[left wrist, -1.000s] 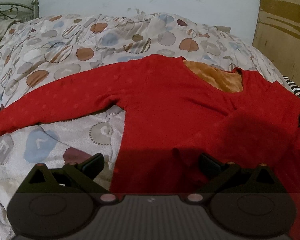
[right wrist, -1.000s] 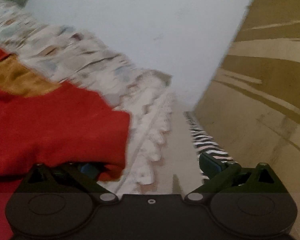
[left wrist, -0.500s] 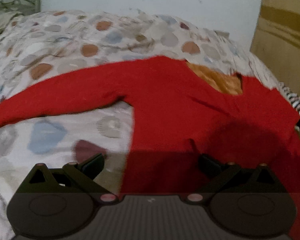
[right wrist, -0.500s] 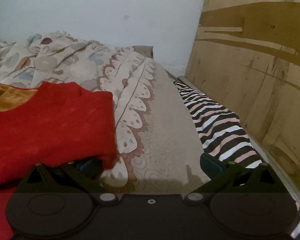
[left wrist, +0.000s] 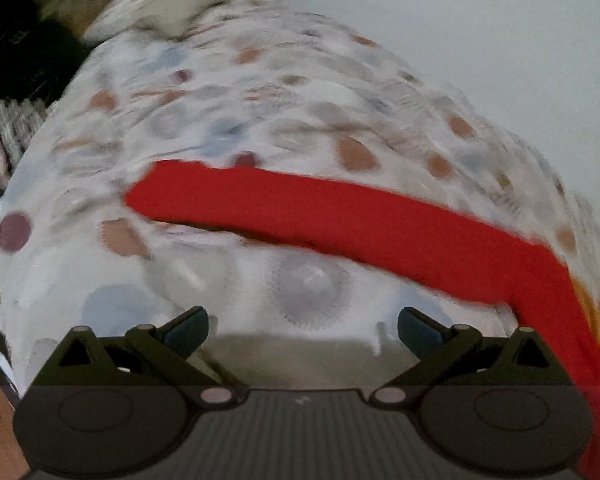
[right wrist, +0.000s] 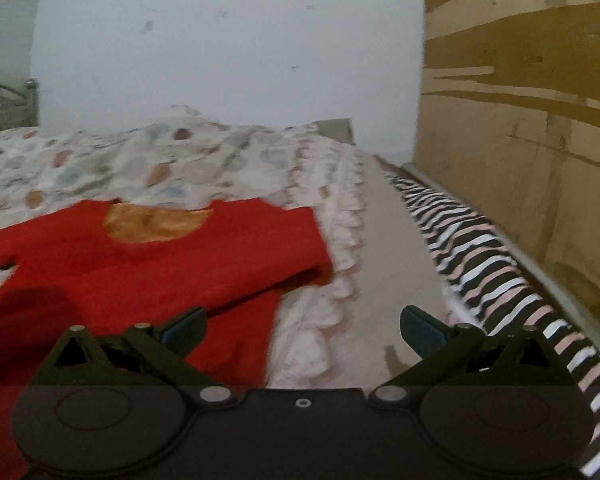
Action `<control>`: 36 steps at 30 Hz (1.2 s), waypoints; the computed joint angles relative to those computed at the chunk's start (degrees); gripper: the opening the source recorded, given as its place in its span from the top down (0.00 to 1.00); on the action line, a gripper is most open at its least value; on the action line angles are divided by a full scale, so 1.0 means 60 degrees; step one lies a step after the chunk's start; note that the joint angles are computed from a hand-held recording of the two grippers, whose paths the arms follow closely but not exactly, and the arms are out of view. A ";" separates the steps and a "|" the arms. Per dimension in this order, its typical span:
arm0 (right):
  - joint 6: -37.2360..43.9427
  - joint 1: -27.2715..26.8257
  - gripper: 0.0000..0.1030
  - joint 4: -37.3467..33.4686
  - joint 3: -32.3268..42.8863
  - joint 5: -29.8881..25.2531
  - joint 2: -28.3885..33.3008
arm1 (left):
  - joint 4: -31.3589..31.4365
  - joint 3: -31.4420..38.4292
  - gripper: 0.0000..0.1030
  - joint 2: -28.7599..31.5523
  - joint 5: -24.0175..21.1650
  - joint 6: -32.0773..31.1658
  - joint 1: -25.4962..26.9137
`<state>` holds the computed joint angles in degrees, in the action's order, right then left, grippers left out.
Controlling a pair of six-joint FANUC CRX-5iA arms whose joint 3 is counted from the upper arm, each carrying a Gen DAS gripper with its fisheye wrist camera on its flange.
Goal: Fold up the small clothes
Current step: 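Fold the held sleeve across the shirt body and release it, then grasp the other red sleeve cuff with the left gripper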
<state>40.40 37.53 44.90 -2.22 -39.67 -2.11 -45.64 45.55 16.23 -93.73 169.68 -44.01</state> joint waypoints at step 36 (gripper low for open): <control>-0.1568 0.2133 0.00 0.0345 -0.0677 -0.0677 -0.0492 | -0.2499 -0.3821 1.00 -0.2333 0.1054 0.6411 0.0779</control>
<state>30.99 50.33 46.97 -6.28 -43.73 -5.06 -60.63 22.62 2.24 -87.40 208.15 -39.34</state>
